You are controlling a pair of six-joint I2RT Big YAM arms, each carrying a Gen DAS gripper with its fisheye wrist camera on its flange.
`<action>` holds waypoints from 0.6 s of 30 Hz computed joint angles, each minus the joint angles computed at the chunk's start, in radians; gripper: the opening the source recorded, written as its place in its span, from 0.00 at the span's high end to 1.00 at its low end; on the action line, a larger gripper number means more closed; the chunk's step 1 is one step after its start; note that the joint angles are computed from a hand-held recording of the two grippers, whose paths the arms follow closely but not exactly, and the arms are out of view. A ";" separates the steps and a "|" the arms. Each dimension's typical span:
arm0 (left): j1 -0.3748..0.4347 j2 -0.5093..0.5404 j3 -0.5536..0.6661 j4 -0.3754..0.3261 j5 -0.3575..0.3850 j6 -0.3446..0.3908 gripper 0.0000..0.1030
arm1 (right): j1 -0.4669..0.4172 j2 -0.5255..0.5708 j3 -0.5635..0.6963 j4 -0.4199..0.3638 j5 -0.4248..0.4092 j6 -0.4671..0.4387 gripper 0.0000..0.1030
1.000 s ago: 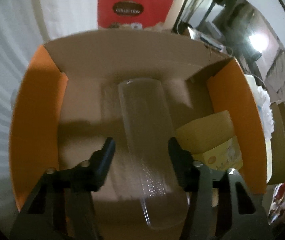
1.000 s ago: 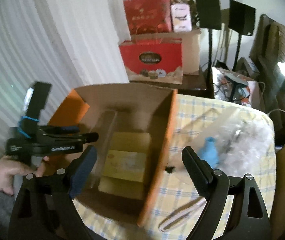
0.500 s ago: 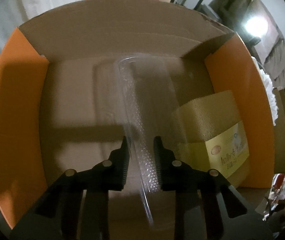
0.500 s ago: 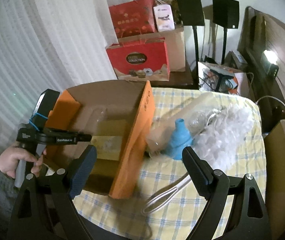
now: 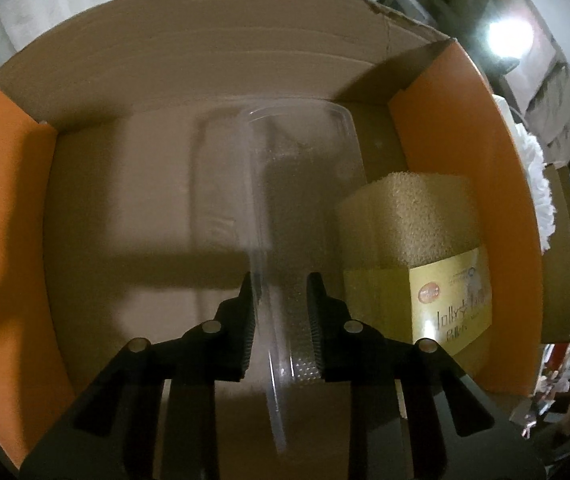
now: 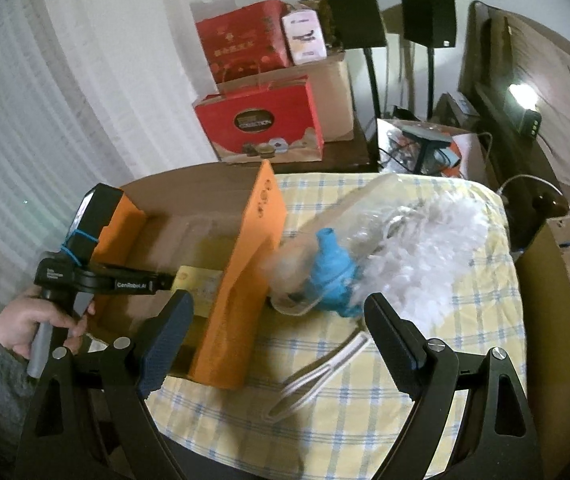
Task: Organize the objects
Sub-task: 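Lower the yellow sponge box into the orange tray box and open the right tool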
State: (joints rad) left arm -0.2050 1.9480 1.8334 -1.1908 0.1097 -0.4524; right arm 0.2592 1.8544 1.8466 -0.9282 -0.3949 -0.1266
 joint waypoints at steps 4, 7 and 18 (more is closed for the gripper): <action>-0.001 -0.039 -0.030 0.035 -0.050 -0.022 0.38 | -0.021 -0.007 -0.012 0.013 0.022 0.005 0.14; -0.017 -0.083 -0.063 0.064 -0.131 -0.023 0.31 | -0.038 -0.008 -0.016 0.019 0.033 0.005 0.14; -0.097 -0.107 -0.013 0.153 -0.154 -0.009 0.23 | -0.093 -0.003 -0.013 0.025 0.055 0.030 0.14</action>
